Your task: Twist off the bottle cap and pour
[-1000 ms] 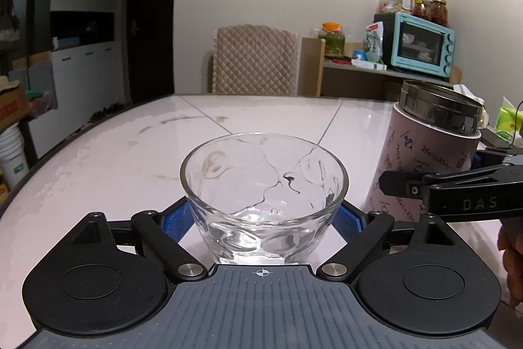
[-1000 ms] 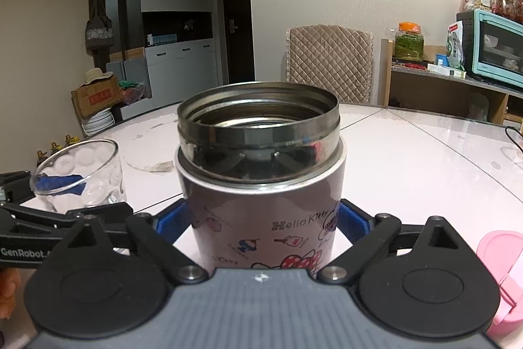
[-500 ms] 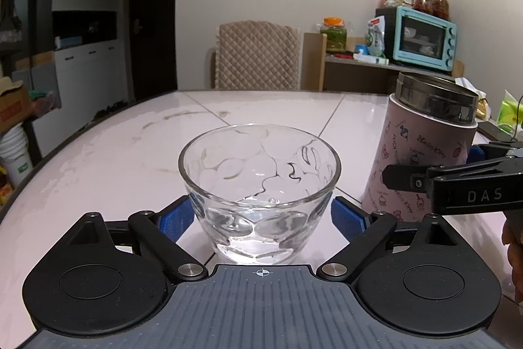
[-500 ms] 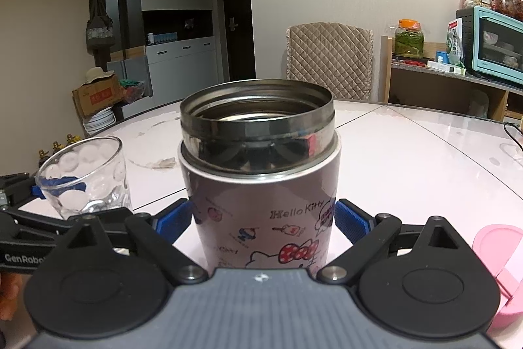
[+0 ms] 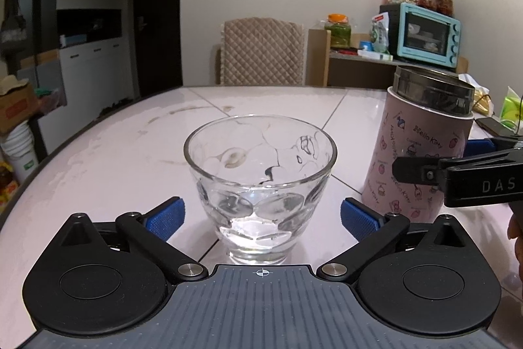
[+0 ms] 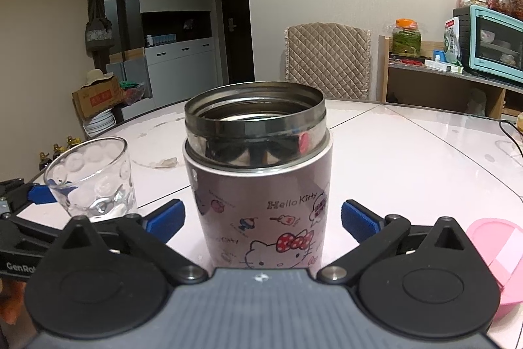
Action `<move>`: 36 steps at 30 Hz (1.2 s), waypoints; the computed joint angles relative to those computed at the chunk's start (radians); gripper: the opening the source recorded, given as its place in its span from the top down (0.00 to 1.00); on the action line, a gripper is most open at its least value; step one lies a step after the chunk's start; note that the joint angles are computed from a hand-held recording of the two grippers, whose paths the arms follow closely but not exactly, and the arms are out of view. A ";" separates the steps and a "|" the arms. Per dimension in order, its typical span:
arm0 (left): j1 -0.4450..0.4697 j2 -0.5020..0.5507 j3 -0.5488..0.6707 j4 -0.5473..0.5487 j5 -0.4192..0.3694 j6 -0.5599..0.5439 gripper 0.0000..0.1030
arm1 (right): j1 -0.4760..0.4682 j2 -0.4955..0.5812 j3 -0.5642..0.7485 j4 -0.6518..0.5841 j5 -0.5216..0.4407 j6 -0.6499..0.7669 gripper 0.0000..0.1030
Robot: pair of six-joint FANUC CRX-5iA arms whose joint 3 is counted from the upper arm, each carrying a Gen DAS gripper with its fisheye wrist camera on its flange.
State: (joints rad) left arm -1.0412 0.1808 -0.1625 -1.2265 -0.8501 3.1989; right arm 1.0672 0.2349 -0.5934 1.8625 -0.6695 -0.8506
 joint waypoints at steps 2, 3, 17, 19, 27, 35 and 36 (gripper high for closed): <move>-0.006 0.000 0.000 0.004 -0.010 0.000 0.00 | 0.005 -0.006 -0.005 -0.008 -0.001 0.004 0.00; -0.007 0.000 0.000 0.007 -0.010 -0.001 0.00 | 0.008 -0.006 -0.006 -0.009 -0.003 0.003 0.00; -0.067 -0.011 -0.001 0.019 -0.105 0.015 0.00 | 0.042 -0.033 -0.008 -0.086 0.003 0.047 0.00; -0.075 -0.012 0.002 0.024 -0.122 0.017 0.00 | 0.052 -0.042 -0.017 -0.102 0.000 0.048 0.00; -0.114 -0.015 0.007 0.038 -0.176 0.023 0.00 | 0.102 -0.076 -0.048 -0.176 -0.024 0.077 0.00; -0.151 -0.013 0.015 0.051 -0.212 0.031 0.00 | 0.158 -0.109 -0.084 -0.226 -0.068 0.076 0.00; -0.153 -0.012 0.016 0.052 -0.215 0.031 0.00 | 0.166 -0.114 -0.090 -0.231 -0.071 0.076 0.00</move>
